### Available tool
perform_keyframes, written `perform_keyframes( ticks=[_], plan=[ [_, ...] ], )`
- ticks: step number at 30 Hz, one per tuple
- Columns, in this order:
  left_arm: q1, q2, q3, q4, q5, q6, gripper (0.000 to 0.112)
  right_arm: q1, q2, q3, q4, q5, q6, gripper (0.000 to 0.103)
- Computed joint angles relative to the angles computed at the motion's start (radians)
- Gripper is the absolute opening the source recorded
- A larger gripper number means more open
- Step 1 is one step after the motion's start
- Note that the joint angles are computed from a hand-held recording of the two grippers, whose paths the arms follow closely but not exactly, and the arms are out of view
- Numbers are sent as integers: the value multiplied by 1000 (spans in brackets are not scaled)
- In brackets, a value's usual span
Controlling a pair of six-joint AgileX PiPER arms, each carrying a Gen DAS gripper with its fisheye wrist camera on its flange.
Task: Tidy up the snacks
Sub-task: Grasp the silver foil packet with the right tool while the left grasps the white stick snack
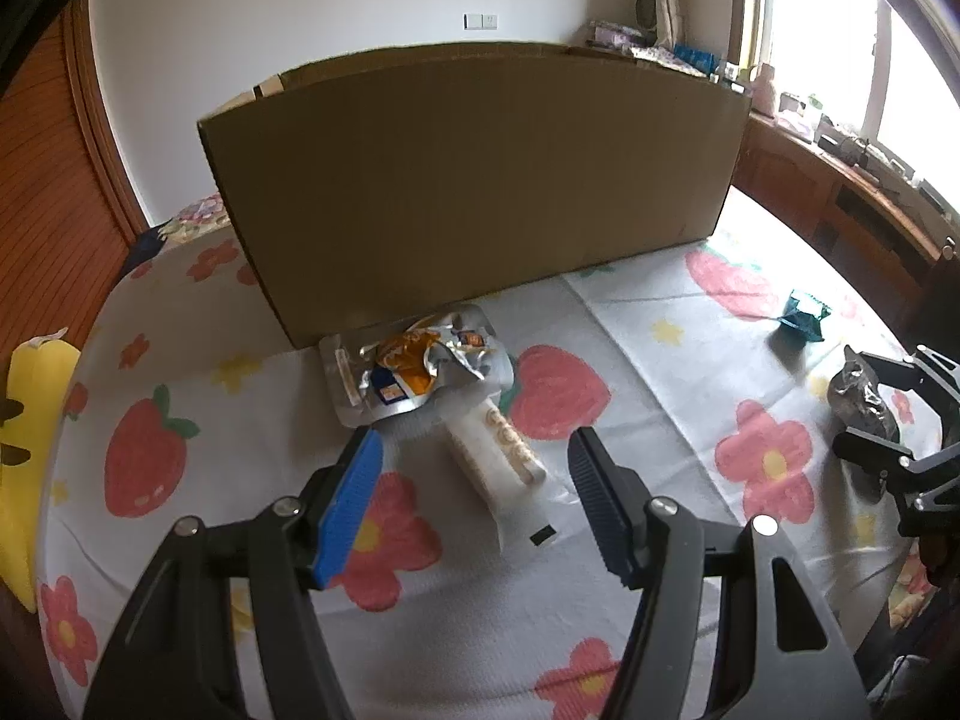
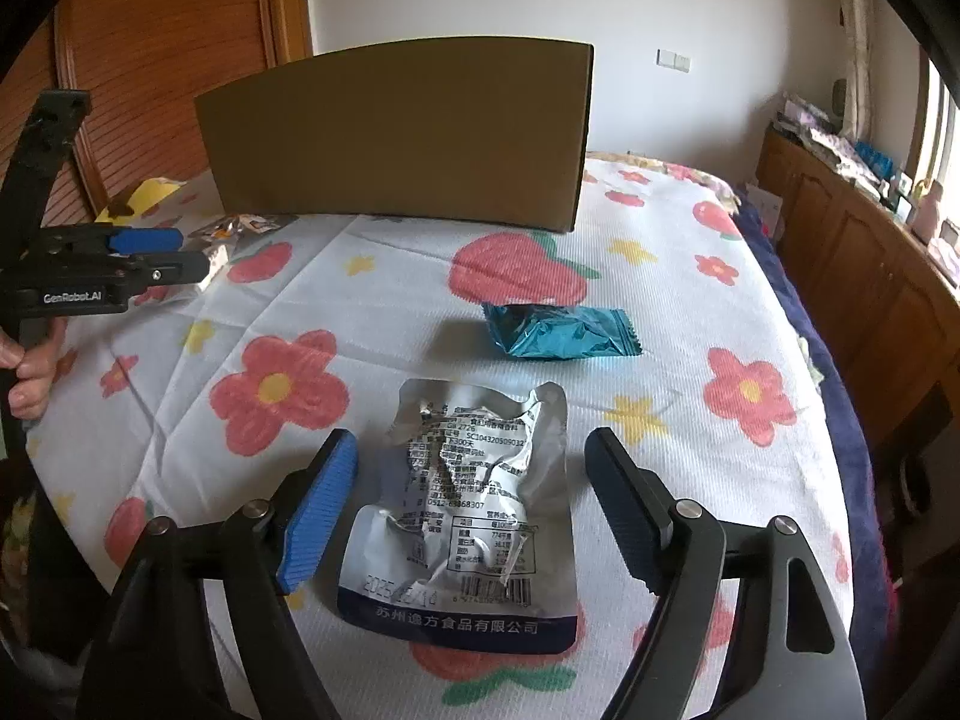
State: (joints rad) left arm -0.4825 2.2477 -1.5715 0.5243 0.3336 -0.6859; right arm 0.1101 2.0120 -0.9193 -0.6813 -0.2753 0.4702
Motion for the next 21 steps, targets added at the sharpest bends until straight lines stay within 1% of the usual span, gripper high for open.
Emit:
perform_keyframes(
  ticks=[2,7,13,15,17,18,21],
  plan=[
    [0,15,-25,-28,26,28,65,0,0,1,0,-1,-2,80],
    [3,29,-45,-70,45,66,65,0,-1,2,7,-3,-11,80],
    [-6,36,-56,-47,62,53,65,0,-2,3,13,-4,-17,80],
    [-7,29,-42,-38,42,50,63,2,-3,4,26,-5,-30,80],
    [-4,6,-3,-38,-12,51,60,3,-6,10,43,-9,-46,80],
    [-2,1,8,-46,-27,58,57,2,-7,13,48,-11,-51,80],
    [-1,3,1,-92,-22,99,50,3,-7,14,55,-12,-57,80]
  ],
)
